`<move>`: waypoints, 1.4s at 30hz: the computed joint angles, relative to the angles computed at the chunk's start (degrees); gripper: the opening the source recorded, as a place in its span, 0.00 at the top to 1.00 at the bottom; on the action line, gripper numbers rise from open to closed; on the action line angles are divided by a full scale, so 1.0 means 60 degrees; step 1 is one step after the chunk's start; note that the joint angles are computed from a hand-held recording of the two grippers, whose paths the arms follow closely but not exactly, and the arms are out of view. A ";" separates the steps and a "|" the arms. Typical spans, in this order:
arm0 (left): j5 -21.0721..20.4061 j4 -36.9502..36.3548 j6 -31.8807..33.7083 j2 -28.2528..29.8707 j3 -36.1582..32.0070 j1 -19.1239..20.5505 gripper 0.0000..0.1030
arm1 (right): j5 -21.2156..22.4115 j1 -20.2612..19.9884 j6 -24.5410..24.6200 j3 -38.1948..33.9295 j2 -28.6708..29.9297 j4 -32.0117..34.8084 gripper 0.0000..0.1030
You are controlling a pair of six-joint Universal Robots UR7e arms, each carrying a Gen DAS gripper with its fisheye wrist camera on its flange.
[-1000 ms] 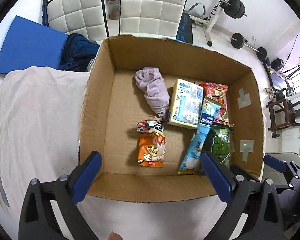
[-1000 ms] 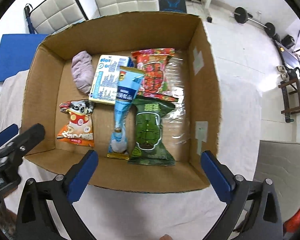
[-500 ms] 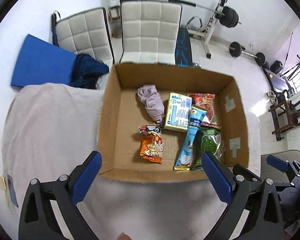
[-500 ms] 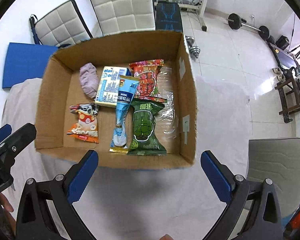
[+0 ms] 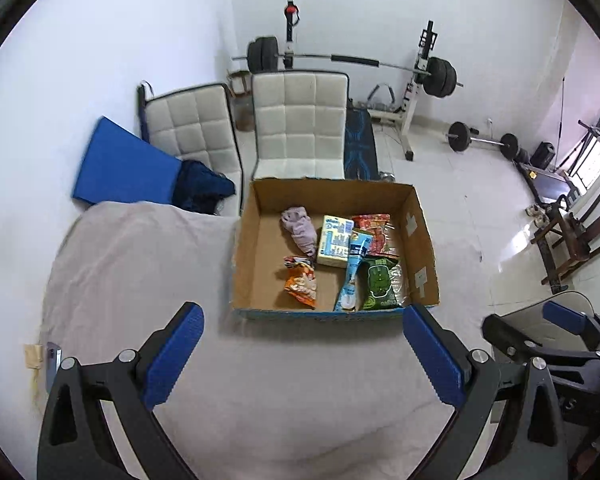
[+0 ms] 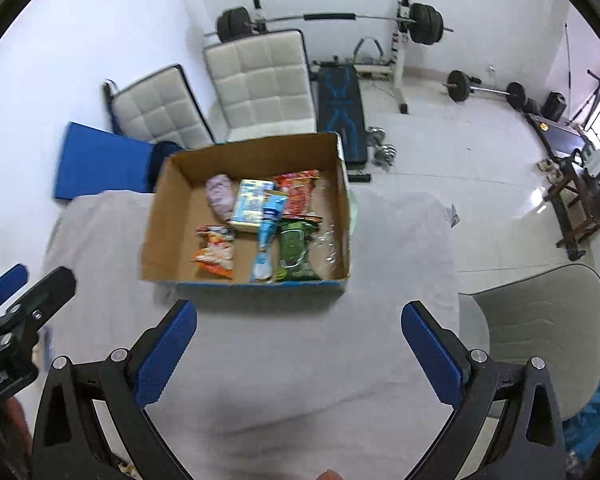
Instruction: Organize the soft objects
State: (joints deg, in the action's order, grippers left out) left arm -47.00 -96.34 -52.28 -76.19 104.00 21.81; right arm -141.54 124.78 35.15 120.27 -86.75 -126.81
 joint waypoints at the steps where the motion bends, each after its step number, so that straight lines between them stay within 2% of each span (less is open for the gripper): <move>1: -0.0085 0.0139 -0.0142 -0.0122 -0.0007 -0.0133 0.01 | -0.0021 0.0286 0.0220 -0.0018 -0.0145 0.0257 0.00; 8: -0.0558 0.1077 -0.1011 -0.0703 -0.0055 -0.0835 0.01 | -0.0032 0.1612 0.1496 -0.0336 -0.0672 0.1995 0.00; 14: -0.0544 0.1855 -0.1710 -0.1034 -0.0114 -0.1373 0.01 | 0.0101 0.2507 0.2529 -0.0561 -0.0803 0.3186 0.00; 19: -0.0328 0.2358 -0.2209 -0.1126 -0.0195 -0.1588 0.01 | 0.0024 0.2912 0.3205 -0.0793 -0.0731 0.4020 0.00; 22: -0.0156 0.2278 -0.2255 -0.1214 -0.0096 -0.1635 0.01 | -0.0216 0.2977 0.3464 -0.0922 -0.0603 0.4427 0.00; 26: -0.0159 0.1782 -0.2019 -0.1288 0.0148 -0.1529 0.00 | -0.0655 0.2971 0.3587 -0.0897 -0.0567 0.4403 0.00; 33: -0.0113 0.1388 -0.1524 -0.1085 0.0252 -0.1301 0.00 | -0.1163 0.2649 0.3253 -0.0850 -0.0492 0.3875 0.00; 42: 0.0342 0.1158 -0.1305 -0.0917 0.0186 -0.1210 0.00 | -0.1596 0.2332 0.2640 -0.0880 -0.0343 0.3263 0.00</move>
